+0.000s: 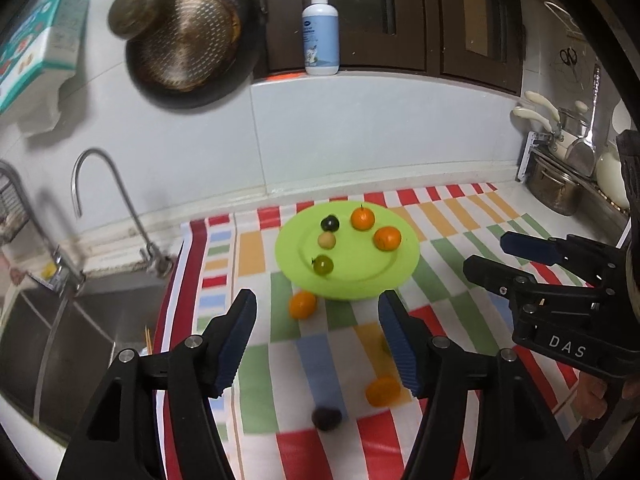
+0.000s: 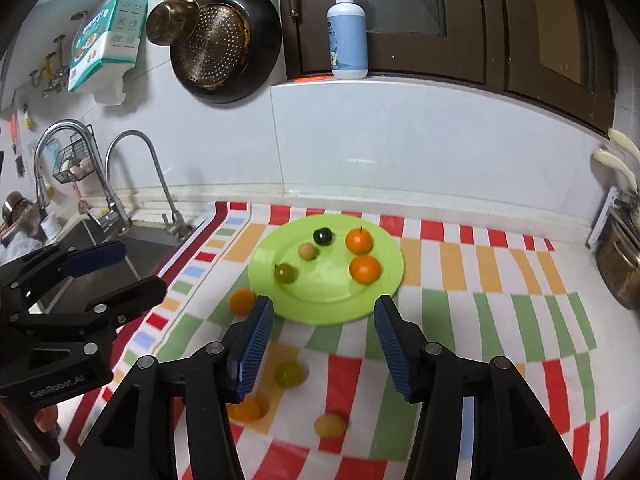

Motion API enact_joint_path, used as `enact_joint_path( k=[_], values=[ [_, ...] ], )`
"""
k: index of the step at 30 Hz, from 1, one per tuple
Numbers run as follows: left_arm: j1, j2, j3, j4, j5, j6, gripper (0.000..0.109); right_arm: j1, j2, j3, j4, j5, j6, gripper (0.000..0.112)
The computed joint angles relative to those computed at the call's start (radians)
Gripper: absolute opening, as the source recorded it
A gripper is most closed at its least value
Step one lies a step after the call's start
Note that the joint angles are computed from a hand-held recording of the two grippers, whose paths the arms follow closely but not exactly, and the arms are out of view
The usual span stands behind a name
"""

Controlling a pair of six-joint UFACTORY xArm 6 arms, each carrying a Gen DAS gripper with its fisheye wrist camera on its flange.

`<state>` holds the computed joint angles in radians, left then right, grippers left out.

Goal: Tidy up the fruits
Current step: 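Lift both tools away from the plate back over the loose fruits, then grasp the dark plum with the left gripper while the right grasps the brownish fruit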

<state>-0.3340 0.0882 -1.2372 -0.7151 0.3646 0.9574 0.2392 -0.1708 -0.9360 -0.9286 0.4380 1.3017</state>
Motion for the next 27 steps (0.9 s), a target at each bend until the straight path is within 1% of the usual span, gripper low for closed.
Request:
enact_joint_path(
  k=[4, 6, 8, 9, 11, 13, 15, 18, 21, 25, 27],
  values=[
    [0.001, -0.047, 0.076, -0.005, -0.031, -0.006, 0.065, 0.015, -0.029, 0.043, -0.009, 0.006, 0.047, 0.058],
    [-0.002, -0.069, 0.118, -0.018, -0.062, 0.005, 0.066, 0.026, -0.044, 0.068, -0.054, 0.01, 0.107, 0.059],
    [-0.004, -0.087, 0.156, -0.021, -0.084, 0.01, 0.067, 0.034, -0.054, 0.087, -0.082, 0.013, 0.141, 0.063],
    [-0.005, -0.094, 0.172, -0.025, -0.091, 0.014, 0.067, 0.041, -0.058, 0.099, -0.096, 0.018, 0.154, 0.067],
    [-0.006, -0.106, 0.198, -0.043, -0.102, 0.03, 0.067, 0.052, -0.066, 0.119, -0.154, 0.024, 0.208, 0.067],
    [-0.012, -0.116, 0.226, -0.096, -0.128, 0.081, 0.067, 0.064, -0.068, 0.132, -0.173, 0.041, 0.225, 0.067],
    [-0.017, -0.121, 0.247, -0.165, -0.154, 0.151, 0.067, 0.072, -0.066, 0.145, -0.147, 0.053, 0.218, 0.067],
    [-0.022, -0.122, 0.275, -0.224, -0.171, 0.231, 0.067, 0.065, -0.063, 0.169, -0.12, 0.035, 0.236, 0.067],
    [-0.016, -0.112, 0.285, -0.23, -0.159, 0.235, 0.067, 0.066, -0.048, 0.181, -0.076, 0.032, 0.219, 0.067],
    [-0.005, -0.076, 0.282, -0.157, -0.144, 0.171, 0.067, 0.069, -0.029, 0.195, -0.042, 0.016, 0.208, 0.067],
    [-0.001, -0.049, 0.27, -0.111, -0.14, 0.128, 0.067, 0.073, -0.009, 0.19, -0.037, 0.025, 0.203, 0.067]
  ],
)
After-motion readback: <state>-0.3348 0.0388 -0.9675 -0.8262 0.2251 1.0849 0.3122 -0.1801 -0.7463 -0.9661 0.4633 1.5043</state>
